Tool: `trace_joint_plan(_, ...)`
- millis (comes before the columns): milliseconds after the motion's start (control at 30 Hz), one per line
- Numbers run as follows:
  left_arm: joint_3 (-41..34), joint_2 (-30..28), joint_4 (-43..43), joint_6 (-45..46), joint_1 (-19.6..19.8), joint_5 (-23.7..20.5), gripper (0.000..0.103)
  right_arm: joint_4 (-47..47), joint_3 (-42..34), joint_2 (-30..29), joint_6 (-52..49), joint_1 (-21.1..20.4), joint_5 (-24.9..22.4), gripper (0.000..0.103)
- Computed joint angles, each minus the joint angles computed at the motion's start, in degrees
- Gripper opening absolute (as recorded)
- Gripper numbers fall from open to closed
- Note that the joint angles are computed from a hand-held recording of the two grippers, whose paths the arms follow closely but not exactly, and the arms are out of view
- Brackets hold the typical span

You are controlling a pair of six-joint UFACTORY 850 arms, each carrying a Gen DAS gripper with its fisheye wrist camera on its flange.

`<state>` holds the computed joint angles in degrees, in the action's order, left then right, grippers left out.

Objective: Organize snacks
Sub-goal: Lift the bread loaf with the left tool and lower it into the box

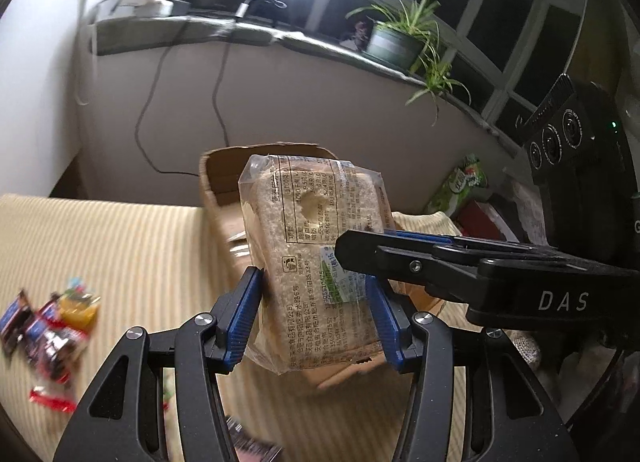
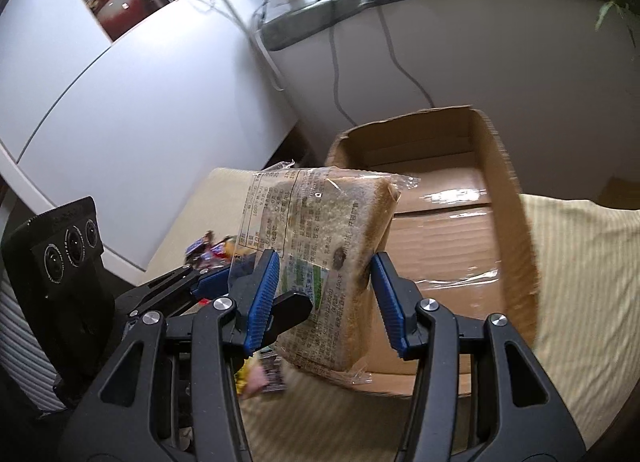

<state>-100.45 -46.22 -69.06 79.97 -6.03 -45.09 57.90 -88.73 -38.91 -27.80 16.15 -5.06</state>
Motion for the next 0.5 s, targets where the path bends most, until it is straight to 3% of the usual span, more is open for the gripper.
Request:
trace_joint_plan(167, -2.71, -2.04, 4.15, -3.15, -2.53, 0.98, 0.052, -1.93, 0.91, -0.14, 2.5, -2.13, -0.77, 0.051)
trace_joint_plan(333, -4.21, -3.43, 7.77, -5.71, -4.45, 1.62, 0.051, 8.14, 1.84, -0.65, -6.84, -4.57, -3.06, 0.051)
trace_joint_plan(500, -4.56, -4.05, 10.62, -7.24, -5.61, 2.23, 0.051, 4.08, 1.88, -1.28, -2.35, -5.44, -3.38, 0.051)
